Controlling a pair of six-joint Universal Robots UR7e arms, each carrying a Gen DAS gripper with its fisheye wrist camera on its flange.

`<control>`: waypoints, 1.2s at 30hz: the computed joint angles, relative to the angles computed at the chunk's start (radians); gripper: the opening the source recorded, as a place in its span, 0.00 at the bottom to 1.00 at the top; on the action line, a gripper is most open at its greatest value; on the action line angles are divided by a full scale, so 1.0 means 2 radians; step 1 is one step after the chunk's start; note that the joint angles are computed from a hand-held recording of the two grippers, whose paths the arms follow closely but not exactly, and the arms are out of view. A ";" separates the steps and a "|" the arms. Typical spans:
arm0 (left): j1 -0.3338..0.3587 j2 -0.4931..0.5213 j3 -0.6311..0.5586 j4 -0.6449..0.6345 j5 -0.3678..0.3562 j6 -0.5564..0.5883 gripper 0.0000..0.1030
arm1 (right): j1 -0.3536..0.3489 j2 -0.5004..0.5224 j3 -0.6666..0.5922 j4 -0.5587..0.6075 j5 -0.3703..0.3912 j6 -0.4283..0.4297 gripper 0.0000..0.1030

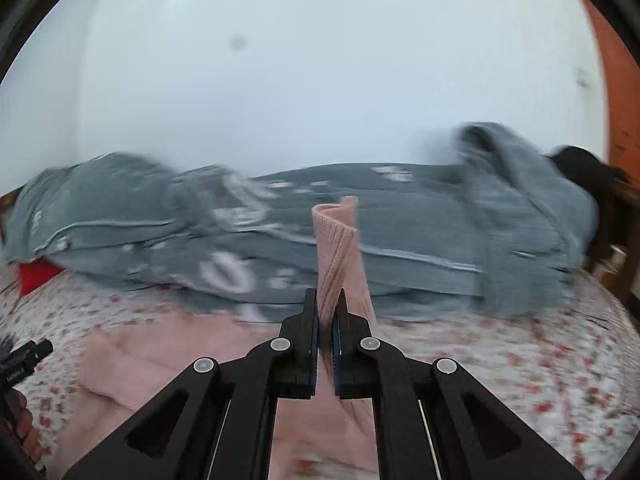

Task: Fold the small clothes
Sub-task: 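Fold the held sleeve across the sweater body with the right gripper, release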

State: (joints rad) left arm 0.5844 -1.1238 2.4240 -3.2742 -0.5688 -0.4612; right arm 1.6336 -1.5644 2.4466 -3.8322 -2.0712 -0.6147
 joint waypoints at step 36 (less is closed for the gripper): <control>0.069 0.029 -0.079 0.101 -0.153 0.071 0.80 | -0.035 0.115 0.011 0.069 0.034 0.051 0.66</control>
State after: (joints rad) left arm 0.7227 -1.0664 2.2651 -3.0732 -0.8739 -0.3191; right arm 1.5642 -1.3346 2.4681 -3.6939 -2.0024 -0.5127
